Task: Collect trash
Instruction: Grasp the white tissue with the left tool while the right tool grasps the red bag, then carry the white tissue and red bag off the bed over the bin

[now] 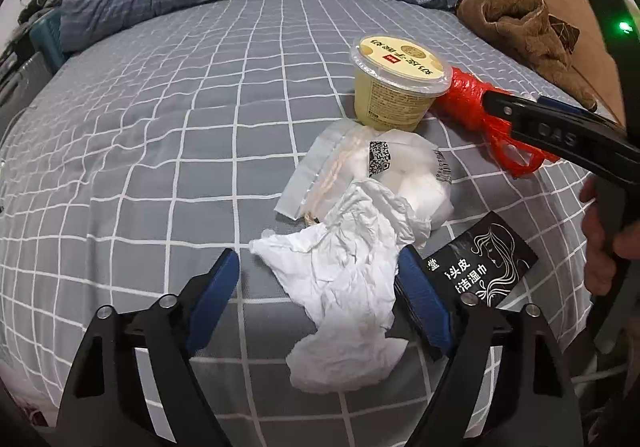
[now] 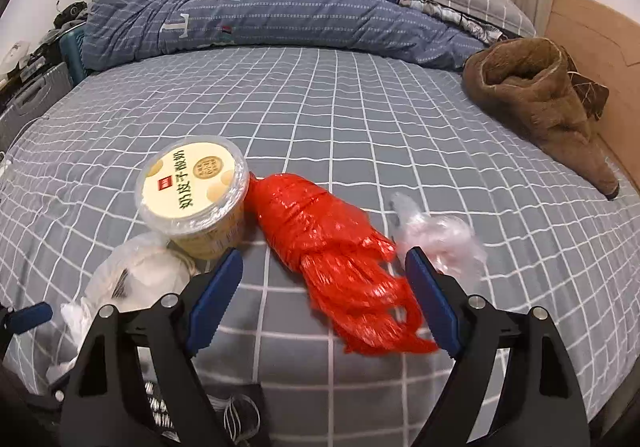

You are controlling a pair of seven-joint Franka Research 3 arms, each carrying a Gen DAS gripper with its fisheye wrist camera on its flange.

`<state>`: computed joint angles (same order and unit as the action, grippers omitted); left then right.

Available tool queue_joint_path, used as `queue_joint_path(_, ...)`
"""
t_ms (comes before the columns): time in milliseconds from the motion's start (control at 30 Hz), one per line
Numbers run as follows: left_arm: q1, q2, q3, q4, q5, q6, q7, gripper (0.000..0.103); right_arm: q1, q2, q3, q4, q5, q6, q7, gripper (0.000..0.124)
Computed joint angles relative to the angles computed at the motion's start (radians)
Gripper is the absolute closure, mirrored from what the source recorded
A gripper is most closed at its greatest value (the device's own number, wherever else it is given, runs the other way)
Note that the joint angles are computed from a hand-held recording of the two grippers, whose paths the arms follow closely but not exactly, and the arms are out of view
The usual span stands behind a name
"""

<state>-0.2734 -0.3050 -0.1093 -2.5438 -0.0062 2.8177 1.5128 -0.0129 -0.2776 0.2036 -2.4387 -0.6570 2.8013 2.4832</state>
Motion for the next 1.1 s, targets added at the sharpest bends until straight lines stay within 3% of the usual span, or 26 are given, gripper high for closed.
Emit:
queue_joint_path(267, -0.006, 0.027, -0.015, 0.011, -0.002, -0.037, 0.009, 0.052, 0.045, 0.102, -0.068, 0.048, 0.081, 0.004, -0.071, 0.057)
queue_joint_path(433, -0.041, 0.042, 0.016, 0.02, -0.089, -0.05, 0.092, 0.082, 0.074, 0.125, -0.096, 0.043, 0.152, 0.023, -0.153, 0.077)
queue_joint_path(667, -0.025, 0.029, -0.009, 0.011, -0.092, -0.037, 0.084, 0.088, 0.066, 0.109, -0.088, 0.039, 0.141, 0.029, -0.135, 0.086)
queue_joint_path(1100, -0.004, -0.052, -0.004, -0.023, -0.009, 0.038, 0.004, 0.088, 0.014, 0.01, -0.03, 0.008, 0.06, -0.019, -0.048, 0.087)
